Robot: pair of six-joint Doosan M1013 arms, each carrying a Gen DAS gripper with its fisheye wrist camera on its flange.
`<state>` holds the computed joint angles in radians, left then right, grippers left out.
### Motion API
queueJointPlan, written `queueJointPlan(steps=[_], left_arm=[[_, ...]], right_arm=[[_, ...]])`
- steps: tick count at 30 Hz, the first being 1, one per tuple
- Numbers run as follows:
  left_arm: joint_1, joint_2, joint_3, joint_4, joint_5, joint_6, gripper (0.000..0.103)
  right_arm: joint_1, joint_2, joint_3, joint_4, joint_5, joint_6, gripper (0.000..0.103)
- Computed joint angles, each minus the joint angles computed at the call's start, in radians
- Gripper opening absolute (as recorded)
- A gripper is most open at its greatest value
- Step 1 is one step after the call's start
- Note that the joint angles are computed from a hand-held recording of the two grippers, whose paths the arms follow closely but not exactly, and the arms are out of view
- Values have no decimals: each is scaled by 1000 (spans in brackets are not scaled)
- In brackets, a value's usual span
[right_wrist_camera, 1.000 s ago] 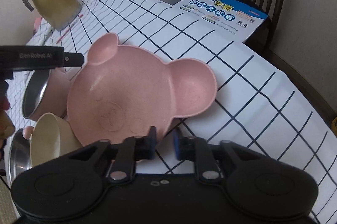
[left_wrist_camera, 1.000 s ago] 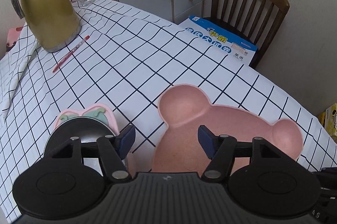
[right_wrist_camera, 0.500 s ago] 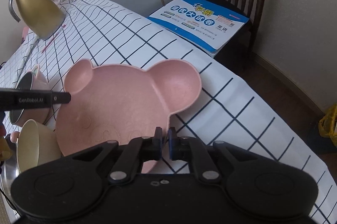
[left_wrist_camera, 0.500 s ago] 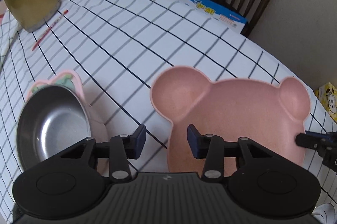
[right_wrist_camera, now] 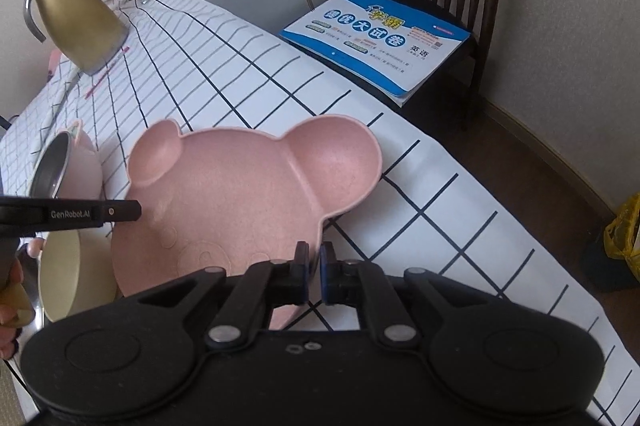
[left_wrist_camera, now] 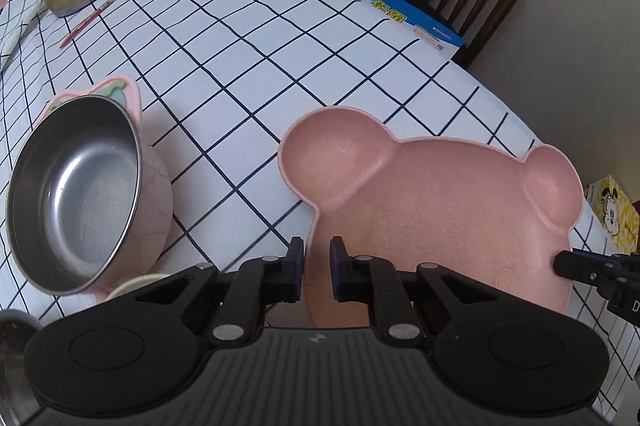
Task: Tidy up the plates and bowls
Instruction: 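Close both tools on the pink bear plate rim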
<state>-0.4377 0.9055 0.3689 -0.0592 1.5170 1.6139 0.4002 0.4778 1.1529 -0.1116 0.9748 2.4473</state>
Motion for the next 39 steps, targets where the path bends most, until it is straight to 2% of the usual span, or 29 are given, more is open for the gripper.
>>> queueJointPlan(steps=[6, 17, 29, 39], left_arm=[[-6, -89, 126, -27, -84, -17, 13], [-47, -343, 491, -24, -279, -43, 13], [-71, -526, 760, -23, -386, -162, 13], [-88, -622, 938, -3, -445, -282, 13]], right_arm=[[1, -37, 30, -10, -10, -39, 6], [11, -147, 126, -6, -13, -79, 6], [35, -242, 233, 46, -38, -153, 6], [61, -280, 324, 110, -40, -222, 6]])
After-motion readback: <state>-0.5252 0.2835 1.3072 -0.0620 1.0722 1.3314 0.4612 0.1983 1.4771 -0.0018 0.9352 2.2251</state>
